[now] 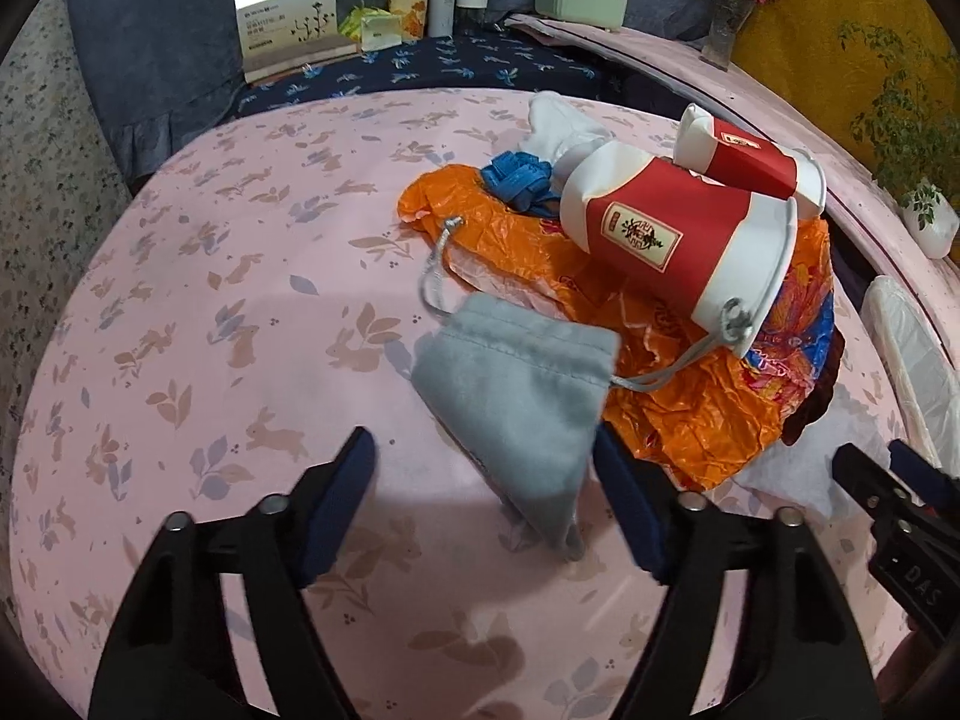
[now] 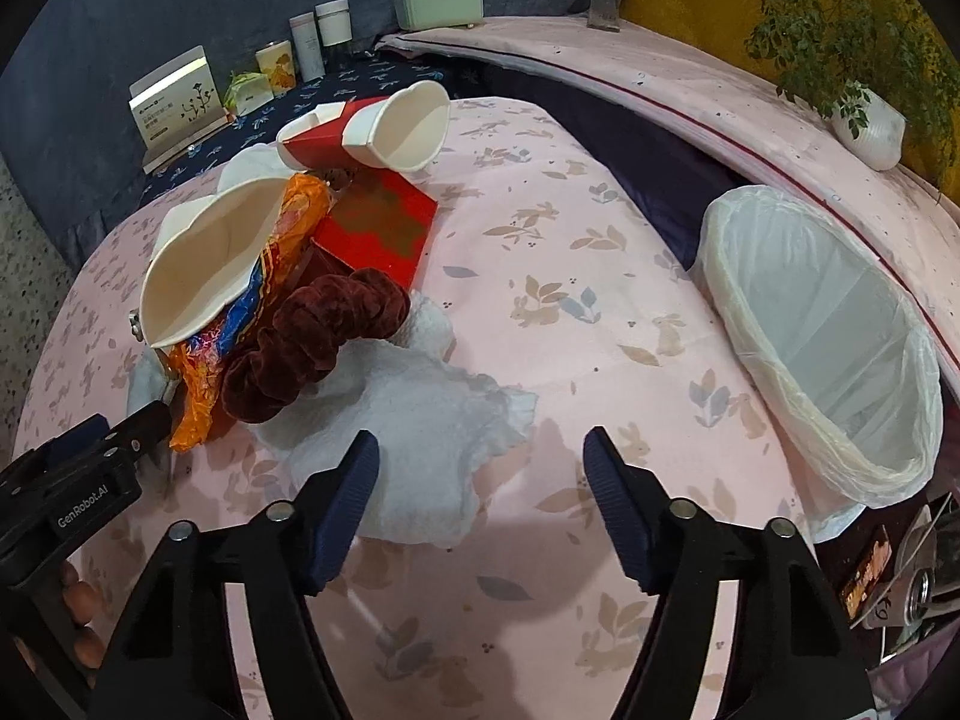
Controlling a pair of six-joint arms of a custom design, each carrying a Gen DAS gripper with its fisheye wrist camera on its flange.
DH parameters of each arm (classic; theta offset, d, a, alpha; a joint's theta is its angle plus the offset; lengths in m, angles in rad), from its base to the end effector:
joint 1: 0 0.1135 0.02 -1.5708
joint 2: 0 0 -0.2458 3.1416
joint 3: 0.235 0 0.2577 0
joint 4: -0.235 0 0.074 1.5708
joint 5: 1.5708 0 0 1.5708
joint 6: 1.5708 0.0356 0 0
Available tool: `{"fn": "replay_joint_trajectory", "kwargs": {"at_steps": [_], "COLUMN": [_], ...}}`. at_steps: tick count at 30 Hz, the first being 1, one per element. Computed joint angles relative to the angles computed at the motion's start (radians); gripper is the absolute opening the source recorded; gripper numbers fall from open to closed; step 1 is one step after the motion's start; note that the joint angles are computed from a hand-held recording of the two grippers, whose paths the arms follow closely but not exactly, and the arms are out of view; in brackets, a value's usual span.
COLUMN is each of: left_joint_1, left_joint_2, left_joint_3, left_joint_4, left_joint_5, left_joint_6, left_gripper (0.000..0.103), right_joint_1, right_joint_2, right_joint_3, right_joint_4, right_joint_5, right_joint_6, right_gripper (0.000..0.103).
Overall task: Collect trash
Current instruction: 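Grasp the grey drawstring pouch with the left gripper while the right gripper grasps a white tissue, then carry the pouch and tissue with both grippers over the white-lined wastebasket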
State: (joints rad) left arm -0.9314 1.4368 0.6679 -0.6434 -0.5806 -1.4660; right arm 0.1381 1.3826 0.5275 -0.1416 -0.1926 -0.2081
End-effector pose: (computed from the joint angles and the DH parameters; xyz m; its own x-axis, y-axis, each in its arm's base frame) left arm 0.1502 -0.1692 0.1235 -0.6775 -0.4824 -0.5552 -0.5212 0.8475 -0.1003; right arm 0.2396 0.0402 0.1137 -0.7646 -0.3110 -0.5646 -0.4048 0.9133 0.0451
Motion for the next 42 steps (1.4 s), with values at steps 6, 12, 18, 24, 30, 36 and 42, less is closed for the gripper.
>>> {"fn": "replay_joint_trajectory", "kwargs": {"at_steps": [6,12,18,24,30,36,42], "left_joint_1": [-0.001,-0.05,-0.141,-0.227,-0.26,-0.264,-0.235], "left_joint_2": [-0.059,-0.093,-0.106,-0.101,-0.065,-0.005,0.063], "left_joint_3": [-0.056,-0.057,0.005,0.107,0.217,0.333,0.434], "left_joint_4": [0.078,0.051,-0.055,-0.175,-0.228,-0.229,-0.177], "left_joint_5": [0.031,0.013,-0.036,-0.094,-0.132,-0.157,-0.157], "left_joint_6": [0.034,-0.007,-0.089,-0.151,-0.13,-0.055,0.068], "left_gripper": [0.029,0.009,0.007,0.007,0.007,0.007,0.007], "right_joint_1": [0.025,0.013,-0.042,-0.104,-0.201,-0.297,-0.402], "right_joint_2": [0.008,-0.092,-0.238,-0.386,-0.455,-0.468,-0.42], "right_joint_3": [-0.011,-0.036,-0.048,-0.042,0.008,0.069,0.133], "right_joint_4": [-0.004,-0.061,-0.151,-0.256,-0.339,-0.384,-0.385], "right_joint_5": [-0.033,-0.056,-0.102,-0.152,-0.23,-0.3,-0.362], "right_joint_6": [-0.003,-0.022,-0.057,-0.085,-0.117,-0.148,-0.179], "right_gripper": [0.025,0.004,0.003,0.003,0.003,0.003,0.003]}}
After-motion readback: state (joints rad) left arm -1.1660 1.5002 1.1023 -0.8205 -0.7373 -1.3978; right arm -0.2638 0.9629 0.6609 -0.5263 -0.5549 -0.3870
